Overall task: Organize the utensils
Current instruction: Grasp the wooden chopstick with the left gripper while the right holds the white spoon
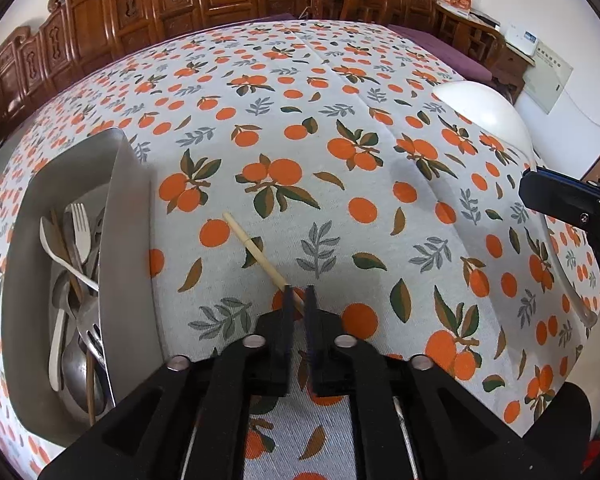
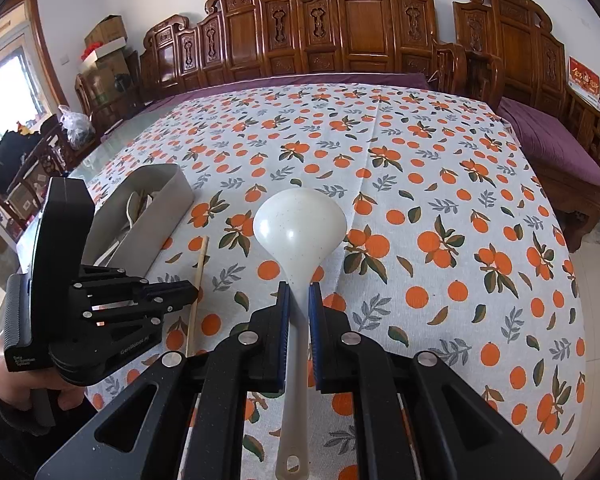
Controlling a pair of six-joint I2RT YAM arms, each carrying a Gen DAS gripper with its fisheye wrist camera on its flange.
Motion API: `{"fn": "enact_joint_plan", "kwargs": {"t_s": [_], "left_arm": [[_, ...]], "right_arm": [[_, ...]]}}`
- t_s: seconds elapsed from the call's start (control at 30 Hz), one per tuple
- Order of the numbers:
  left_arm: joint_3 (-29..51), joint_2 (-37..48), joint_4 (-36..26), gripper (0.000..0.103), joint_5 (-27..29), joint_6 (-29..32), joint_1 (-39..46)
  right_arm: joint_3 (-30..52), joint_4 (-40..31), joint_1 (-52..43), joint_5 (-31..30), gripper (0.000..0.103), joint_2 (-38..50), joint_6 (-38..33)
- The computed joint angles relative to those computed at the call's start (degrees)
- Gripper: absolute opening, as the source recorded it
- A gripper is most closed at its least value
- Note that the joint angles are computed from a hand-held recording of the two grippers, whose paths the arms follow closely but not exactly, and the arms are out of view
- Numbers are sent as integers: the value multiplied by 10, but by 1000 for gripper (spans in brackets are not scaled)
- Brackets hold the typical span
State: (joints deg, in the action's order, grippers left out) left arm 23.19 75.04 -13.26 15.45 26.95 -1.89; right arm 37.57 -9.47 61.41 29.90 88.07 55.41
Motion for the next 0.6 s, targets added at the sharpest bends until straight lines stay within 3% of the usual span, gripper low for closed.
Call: {"fn": "enact_joint_plan", "kwargs": {"t_s": [0.1, 0.33, 0.43, 0.6], "left_arm": [[-3, 1, 5, 27, -7, -5, -1], [-14, -9, -4, 28, -4, -15, -15], [-19, -11, 4, 14, -15, -20, -31], [-11, -1, 2, 10, -10, -20, -27]], "right_arm": [[1, 0, 1, 0, 11, 1, 0], [-2, 1, -1, -1, 11, -1, 1], [-1, -1, -1, -2, 11, -2, 0], [-2, 1, 0, -1, 11, -1, 1]]}}
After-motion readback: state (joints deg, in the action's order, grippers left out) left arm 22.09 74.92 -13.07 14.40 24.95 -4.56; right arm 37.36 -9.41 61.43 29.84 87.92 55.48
